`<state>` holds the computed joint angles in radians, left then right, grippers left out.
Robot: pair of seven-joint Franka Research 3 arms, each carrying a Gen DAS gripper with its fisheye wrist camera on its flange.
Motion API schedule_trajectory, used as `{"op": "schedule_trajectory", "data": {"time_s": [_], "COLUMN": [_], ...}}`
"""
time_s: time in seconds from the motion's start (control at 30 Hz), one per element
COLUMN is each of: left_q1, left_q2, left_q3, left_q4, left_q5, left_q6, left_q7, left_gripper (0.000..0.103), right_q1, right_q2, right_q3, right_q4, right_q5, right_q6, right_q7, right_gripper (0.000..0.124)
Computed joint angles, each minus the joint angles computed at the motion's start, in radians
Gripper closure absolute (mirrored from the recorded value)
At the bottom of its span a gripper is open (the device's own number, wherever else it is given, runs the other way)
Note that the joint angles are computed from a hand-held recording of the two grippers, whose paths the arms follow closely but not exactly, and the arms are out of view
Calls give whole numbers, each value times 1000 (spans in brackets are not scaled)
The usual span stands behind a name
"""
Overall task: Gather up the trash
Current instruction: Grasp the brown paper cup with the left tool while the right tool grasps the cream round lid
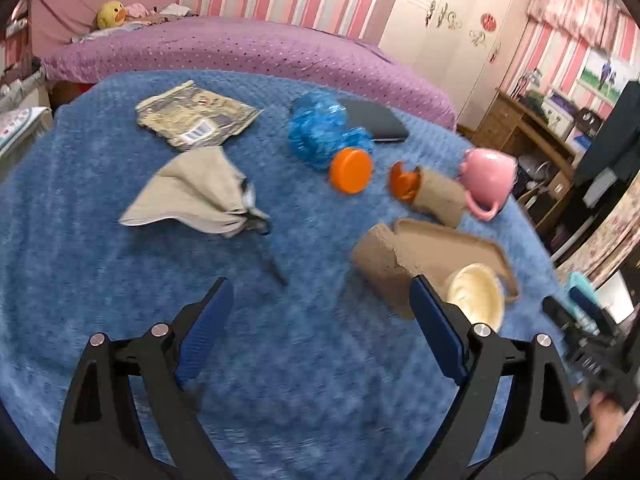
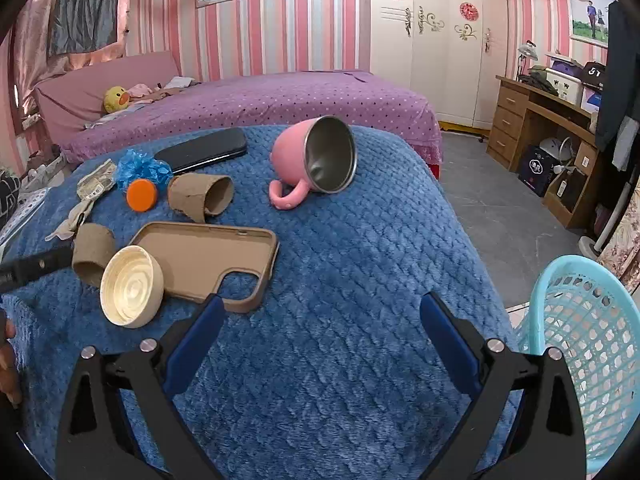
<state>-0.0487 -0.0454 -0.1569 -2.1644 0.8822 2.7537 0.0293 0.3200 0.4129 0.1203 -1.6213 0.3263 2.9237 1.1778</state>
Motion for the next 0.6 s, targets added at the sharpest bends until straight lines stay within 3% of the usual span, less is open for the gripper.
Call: {"op": "schedule_trajectory", "data": {"time_s": [0.1, 0.27, 0.37, 0.43, 0.6], "left_q1": [-5, -40, -55, -61, -81], "left_q2": [28, 121, 154, 174, 201], "left_q3": [-1, 2, 19, 27, 39], "left_q4": [31, 137, 165, 183, 208], "left_q5": [10, -68, -91, -118, -158], "left_q6": [19, -26, 3, 23, 45], "left_q7": [-6, 98, 111, 133, 192], "left_gripper": [16, 17, 22, 30, 71], "right_q1": [-4, -10, -12, -19, -26], "right_q2": [1, 3, 5, 7, 15], "right_q3": [-1, 0, -5, -3, 1], "right_q4": [2, 5, 9, 12, 25], "right_q5": [4, 10, 7, 13, 20], "right_q6": [-3, -4, -6, -8, -14], "right_q7": [3, 1, 0, -1, -5], "right_gripper": [28, 28, 28, 28, 28]}}
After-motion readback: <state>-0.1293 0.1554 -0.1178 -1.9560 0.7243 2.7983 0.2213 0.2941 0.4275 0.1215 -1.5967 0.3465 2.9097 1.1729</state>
